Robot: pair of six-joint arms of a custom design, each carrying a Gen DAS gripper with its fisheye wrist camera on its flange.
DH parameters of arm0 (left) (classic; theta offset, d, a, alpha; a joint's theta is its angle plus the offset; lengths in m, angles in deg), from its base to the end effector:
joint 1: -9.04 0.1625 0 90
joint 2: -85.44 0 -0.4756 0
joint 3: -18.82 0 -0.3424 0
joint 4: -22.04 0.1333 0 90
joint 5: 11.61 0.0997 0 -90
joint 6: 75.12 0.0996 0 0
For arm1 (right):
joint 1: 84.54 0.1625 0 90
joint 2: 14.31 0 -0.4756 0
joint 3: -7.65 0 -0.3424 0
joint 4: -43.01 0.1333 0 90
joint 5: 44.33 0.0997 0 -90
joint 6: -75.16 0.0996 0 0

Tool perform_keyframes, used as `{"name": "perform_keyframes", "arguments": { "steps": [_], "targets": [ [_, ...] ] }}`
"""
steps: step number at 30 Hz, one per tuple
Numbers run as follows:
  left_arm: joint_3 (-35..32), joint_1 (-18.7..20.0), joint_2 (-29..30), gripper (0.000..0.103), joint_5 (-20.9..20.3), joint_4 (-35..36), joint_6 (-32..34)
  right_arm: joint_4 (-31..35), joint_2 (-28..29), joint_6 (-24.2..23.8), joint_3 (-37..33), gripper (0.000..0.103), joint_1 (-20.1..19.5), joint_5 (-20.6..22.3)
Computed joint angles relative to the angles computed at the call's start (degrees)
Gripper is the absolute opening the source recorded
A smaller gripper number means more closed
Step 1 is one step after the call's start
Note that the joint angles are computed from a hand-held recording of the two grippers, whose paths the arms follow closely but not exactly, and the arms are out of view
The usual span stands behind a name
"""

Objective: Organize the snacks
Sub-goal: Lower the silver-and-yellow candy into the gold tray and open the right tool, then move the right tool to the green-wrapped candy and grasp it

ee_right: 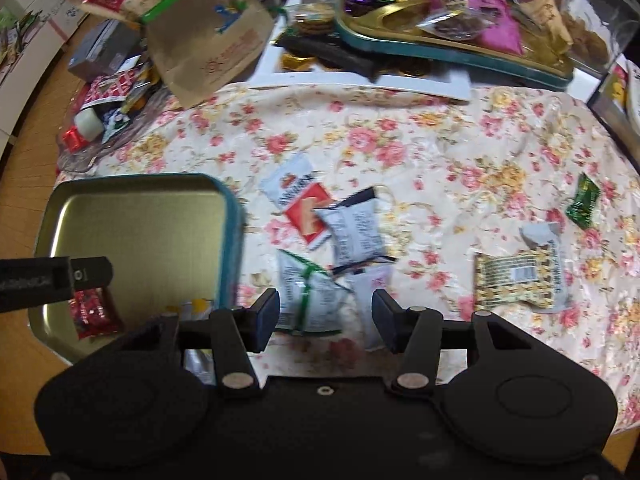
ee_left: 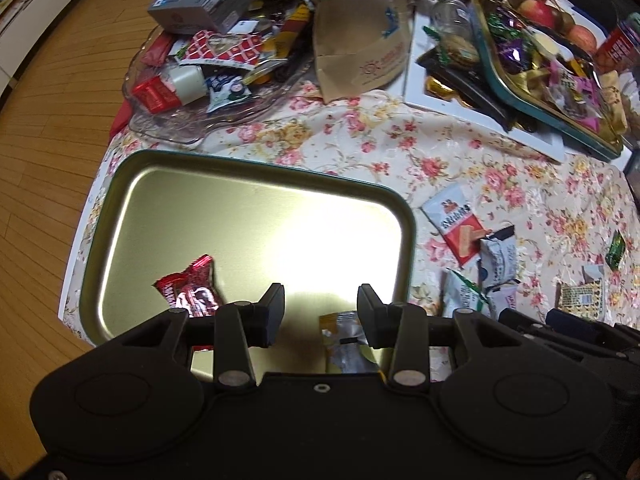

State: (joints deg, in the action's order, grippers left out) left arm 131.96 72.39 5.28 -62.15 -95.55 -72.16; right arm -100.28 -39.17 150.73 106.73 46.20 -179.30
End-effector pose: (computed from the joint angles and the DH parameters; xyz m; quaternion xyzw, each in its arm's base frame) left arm -0.0309 -0.4998 0.3588 0.2556 0.9050 -0.0259 0.3391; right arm 0.4344 -0.4079 -0.0685 -0.2057 -0.8878 0.2309 0.3410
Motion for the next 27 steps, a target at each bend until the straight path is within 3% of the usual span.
{"name": "perform_keyframes", "arguments": {
  "steps": [7,12,19,27],
  "targets": [
    [3.2,-3.0,-0.5,0.048,-0.8,-0.7,0.2,2.4,-3.4,7.1,5.5,0.054,-0.6,0.1],
    [5.2,-5.2,-0.9,0.048,-1.9,-0.8,0.2,1.1,-5.3,9.3,9.7,0.054,-1.1,1.1],
    [8.2,-8.1,-1.2,0.048,-3.2,-2.0,0.1,-1.2,-7.5,13.1,15.3,0.054,-0.6,-1.5],
    [11.3,-11.2,-1.2,0.048,-4.2,-2.3,-0.3,7.8,-10.2,25.4,18.5,0.054,0.3,-5.3]
  ]
}}
